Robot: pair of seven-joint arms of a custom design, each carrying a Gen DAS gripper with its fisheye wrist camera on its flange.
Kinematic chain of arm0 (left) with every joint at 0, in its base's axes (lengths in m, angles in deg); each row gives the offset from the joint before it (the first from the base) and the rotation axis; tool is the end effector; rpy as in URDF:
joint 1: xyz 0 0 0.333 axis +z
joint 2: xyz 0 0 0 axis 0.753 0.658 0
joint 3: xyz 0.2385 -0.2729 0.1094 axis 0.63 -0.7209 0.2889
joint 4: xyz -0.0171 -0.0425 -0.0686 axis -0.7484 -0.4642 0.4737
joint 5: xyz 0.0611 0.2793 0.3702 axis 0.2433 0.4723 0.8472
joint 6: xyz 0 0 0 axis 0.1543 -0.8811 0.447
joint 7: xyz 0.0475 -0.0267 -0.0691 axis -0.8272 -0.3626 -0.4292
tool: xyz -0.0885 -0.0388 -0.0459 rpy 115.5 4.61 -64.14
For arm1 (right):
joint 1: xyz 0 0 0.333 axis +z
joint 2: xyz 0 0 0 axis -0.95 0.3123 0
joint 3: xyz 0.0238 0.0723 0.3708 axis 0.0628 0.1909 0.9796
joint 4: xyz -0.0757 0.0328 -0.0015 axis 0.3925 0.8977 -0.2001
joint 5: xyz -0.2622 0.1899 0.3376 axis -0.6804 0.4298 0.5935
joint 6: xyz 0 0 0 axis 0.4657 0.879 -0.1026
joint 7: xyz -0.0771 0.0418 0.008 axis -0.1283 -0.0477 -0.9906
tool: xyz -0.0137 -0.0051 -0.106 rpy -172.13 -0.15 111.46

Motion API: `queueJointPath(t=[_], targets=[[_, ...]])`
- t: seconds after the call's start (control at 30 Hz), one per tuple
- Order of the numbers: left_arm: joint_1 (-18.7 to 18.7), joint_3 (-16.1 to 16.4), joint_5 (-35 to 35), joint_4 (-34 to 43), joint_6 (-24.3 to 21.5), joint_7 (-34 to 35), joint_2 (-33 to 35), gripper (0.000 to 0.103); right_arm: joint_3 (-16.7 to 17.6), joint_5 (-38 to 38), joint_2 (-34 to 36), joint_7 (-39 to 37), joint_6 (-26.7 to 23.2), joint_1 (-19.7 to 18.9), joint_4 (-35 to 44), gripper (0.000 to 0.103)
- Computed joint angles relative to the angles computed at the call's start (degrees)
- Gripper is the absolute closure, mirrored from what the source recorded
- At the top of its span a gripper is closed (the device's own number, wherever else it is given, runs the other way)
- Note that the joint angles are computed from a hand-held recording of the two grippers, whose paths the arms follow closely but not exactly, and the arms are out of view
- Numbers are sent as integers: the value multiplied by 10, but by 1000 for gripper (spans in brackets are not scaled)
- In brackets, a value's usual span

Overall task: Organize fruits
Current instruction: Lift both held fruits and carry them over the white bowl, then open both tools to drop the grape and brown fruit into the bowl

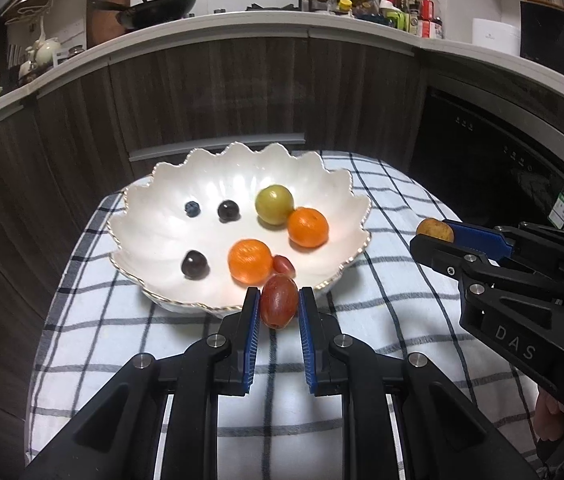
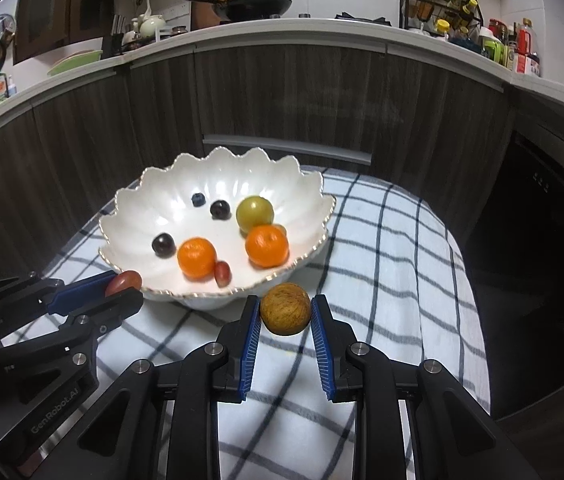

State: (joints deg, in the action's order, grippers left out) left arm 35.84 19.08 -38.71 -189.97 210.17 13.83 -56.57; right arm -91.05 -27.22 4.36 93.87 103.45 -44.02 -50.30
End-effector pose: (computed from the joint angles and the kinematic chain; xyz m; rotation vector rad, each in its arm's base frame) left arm 0.6965 -0.3123 0.5080 -1.4462 2.0403 -0.9285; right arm 0.6959 0.3130 0.5090 -1.8047 1.6024 -0.7231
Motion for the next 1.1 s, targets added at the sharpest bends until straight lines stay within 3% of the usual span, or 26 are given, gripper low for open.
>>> queueJointPath(t=[0.47, 1.1], targets=[[17, 9, -3, 36, -6, 14, 14, 83, -3, 36, 39, -29, -10, 13, 67, 76], [35, -7, -54, 97, -51, 70, 67, 83, -5, 117, 96, -98, -41, 17, 138, 76]])
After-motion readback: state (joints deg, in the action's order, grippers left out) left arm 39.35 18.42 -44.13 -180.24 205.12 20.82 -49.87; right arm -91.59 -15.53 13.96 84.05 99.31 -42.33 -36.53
